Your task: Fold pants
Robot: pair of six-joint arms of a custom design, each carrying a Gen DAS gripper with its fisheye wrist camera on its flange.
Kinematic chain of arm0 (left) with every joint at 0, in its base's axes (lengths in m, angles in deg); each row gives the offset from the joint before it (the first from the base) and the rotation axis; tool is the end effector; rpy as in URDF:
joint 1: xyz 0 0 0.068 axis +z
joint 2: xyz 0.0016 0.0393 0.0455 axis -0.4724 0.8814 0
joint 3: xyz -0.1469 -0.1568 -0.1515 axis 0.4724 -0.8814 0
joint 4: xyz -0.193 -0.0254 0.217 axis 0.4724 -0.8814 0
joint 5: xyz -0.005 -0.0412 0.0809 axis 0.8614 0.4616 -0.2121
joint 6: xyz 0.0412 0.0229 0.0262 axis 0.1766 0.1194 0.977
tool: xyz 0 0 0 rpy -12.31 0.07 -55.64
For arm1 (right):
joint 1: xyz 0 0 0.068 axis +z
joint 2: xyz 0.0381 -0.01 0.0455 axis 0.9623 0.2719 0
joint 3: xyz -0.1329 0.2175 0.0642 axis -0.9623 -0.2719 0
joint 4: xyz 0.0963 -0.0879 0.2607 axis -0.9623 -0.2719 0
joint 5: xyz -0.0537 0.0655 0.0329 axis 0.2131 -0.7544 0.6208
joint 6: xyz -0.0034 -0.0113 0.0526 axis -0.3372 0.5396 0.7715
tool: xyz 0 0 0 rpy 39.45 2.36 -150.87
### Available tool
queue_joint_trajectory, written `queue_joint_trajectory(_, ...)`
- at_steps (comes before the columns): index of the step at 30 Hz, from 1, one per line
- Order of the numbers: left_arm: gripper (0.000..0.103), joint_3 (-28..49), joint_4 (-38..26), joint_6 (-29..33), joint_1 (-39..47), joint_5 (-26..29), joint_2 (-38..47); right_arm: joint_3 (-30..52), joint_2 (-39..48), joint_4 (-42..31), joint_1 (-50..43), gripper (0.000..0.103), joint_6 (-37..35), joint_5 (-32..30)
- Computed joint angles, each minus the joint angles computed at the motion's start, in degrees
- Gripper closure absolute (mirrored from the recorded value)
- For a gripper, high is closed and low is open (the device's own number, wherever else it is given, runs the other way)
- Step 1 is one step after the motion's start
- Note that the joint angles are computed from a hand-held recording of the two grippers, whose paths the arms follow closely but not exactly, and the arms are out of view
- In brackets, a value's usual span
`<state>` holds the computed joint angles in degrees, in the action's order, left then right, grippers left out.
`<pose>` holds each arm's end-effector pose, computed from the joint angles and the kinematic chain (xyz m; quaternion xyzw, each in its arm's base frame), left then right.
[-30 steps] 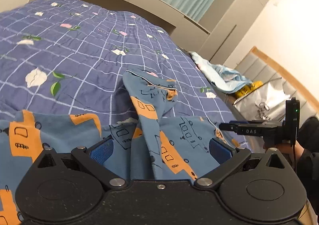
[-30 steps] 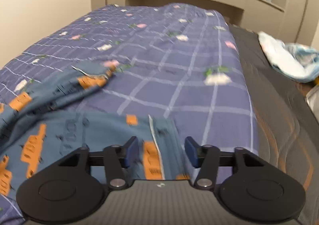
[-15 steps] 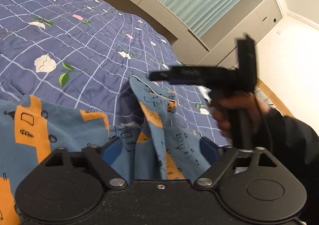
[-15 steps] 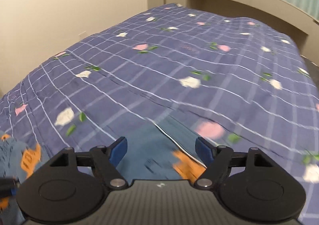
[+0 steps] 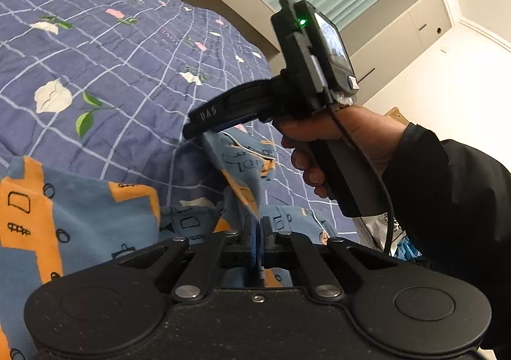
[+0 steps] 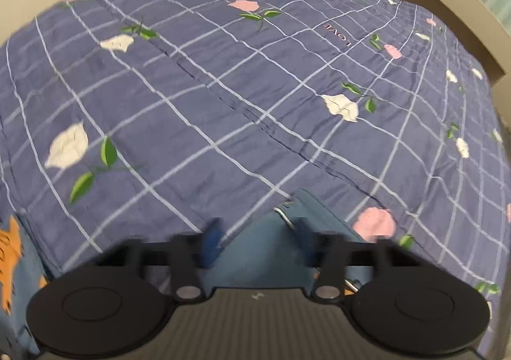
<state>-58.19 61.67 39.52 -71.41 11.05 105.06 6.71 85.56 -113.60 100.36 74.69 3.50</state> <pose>0.1876 -0.1848 0.1500 0.0378 0.8352 -0.4283 0.3428 0.3535 0.1641 0.2072 -0.2451 0.9363 -0.0766 0.2394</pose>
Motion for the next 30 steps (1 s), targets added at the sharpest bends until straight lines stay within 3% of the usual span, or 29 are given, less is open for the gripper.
queue_joint_trajectory(2, 0.103, 0.4, -0.5, 0.6, -0.6, -0.7, -0.3, -1.8, -2.0, 0.4, -0.4, 0.090, 0.0, 0.2)
queue_joint_trajectory(5, 0.103, 1.0, -1.7, 1.4, -1.7, -1.8, -1.0, -5.9, -7.0, 2.5, -1.5, 0.101, -0.1, -0.4)
queue_joint_trajectory(11, 0.103, 1.9, -5.4, 6.0, -5.3, -5.0, -5.0, -21.4, -28.7, 8.8, -5.2, 0.102, 0.6, -1.9)
queue_joint_trajectory(17, 0.103, 4.9, -11.2, 12.9, -10.9, -8.1, -6.7, -35.0, -55.1, 4.9, -15.1, 0.102, 3.8, -6.8)
queue_joint_trajectory(24, 0.103, 9.1, -16.3, 18.6, -17.9, -9.6, -0.9, -48.4, -80.5, -9.3, -41.0, 0.102, 0.8, -25.3)
queue_joint_trajectory(27, 0.103, 10.9, -17.9, 19.9, -20.3, -10.7, 2.6, -52.6, -85.5, -15.6, -57.0, 0.102, -6.4, -37.0)
queue_joint_trajectory(30, 0.103, 11.8, -19.4, 20.1, -21.6, -11.3, 5.1, -55.3, -83.6, -19.7, -71.5, 0.102, -15.7, -47.7)
